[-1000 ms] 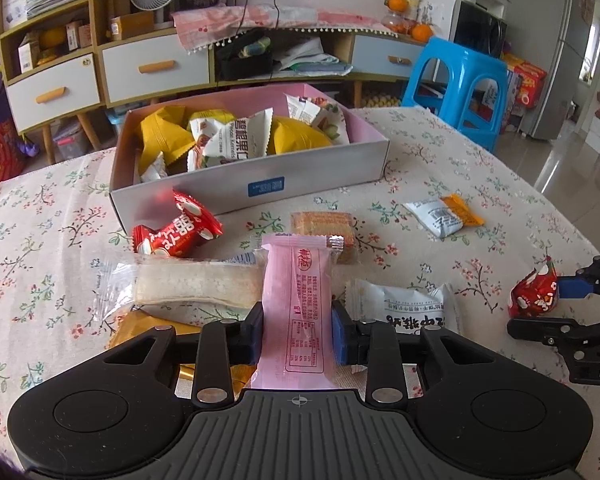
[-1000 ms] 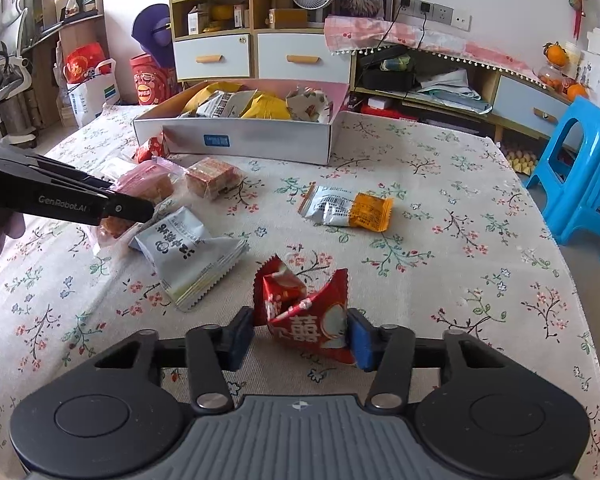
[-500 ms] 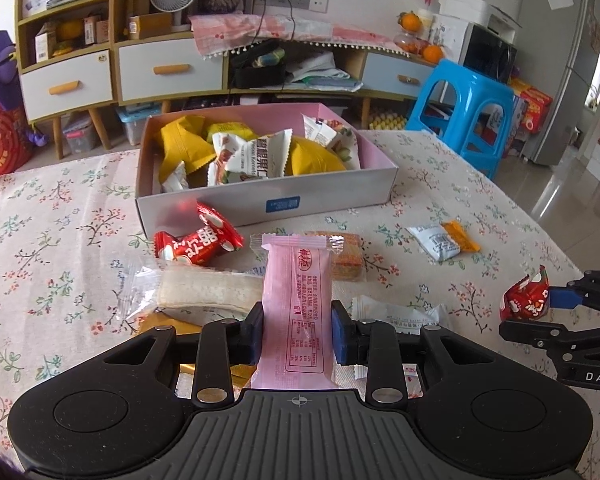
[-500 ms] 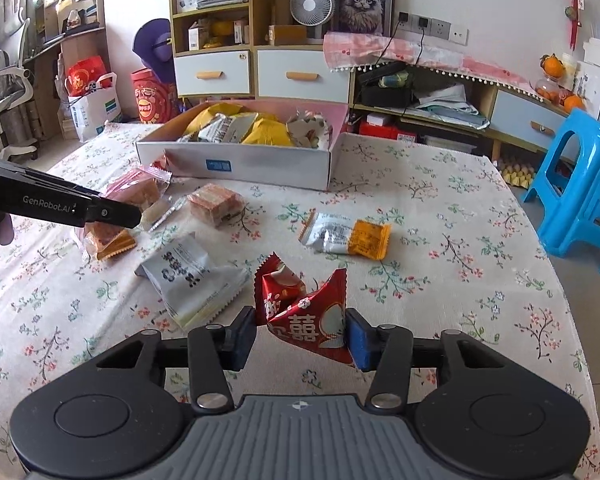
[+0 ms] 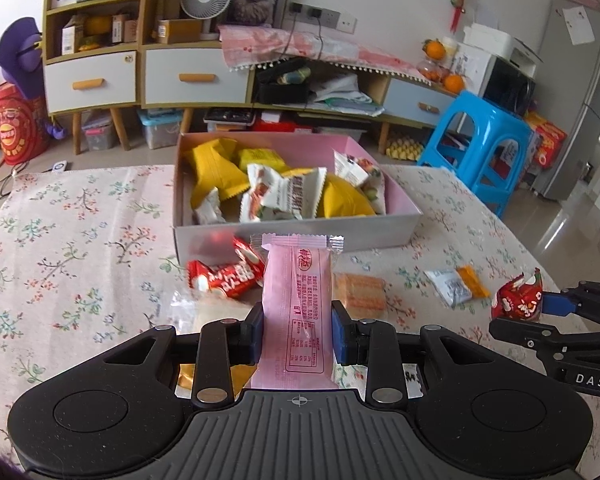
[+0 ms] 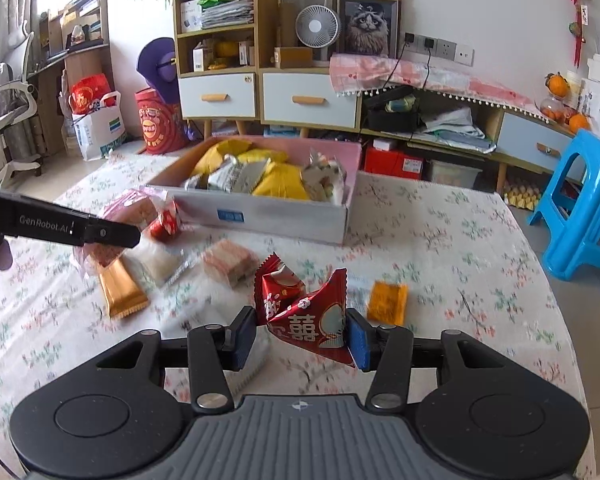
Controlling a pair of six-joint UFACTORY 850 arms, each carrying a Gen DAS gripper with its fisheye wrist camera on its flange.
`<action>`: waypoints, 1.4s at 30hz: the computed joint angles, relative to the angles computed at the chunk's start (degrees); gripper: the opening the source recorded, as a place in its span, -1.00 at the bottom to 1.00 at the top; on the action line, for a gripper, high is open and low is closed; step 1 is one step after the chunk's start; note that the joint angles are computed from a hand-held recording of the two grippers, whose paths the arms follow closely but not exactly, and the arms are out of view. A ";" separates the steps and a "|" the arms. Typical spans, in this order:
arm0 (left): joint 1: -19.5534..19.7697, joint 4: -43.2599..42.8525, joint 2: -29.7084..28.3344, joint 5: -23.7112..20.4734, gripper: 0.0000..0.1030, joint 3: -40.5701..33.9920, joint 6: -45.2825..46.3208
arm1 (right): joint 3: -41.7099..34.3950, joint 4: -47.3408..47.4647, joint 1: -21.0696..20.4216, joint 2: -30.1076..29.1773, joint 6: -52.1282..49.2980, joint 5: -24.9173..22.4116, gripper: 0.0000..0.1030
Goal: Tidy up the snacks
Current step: 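Carry the pink and red packets into the pink box, open both tools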
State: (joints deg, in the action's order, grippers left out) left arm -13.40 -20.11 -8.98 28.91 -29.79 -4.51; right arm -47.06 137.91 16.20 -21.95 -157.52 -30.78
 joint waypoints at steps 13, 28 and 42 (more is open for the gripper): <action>3.61 0.16 0.15 -0.57 -0.43 -1.83 -2.24 | -5.68 3.86 3.63 -2.22 -0.37 1.32 -0.29; 5.60 -6.19 -5.49 1.93 -0.43 -8.17 0.90 | -15.38 11.72 6.05 -8.19 -1.08 5.62 -0.27; 6.79 -8.37 -10.99 5.70 -0.43 -12.05 4.19 | -21.38 20.45 8.17 -13.42 -6.36 10.75 -0.26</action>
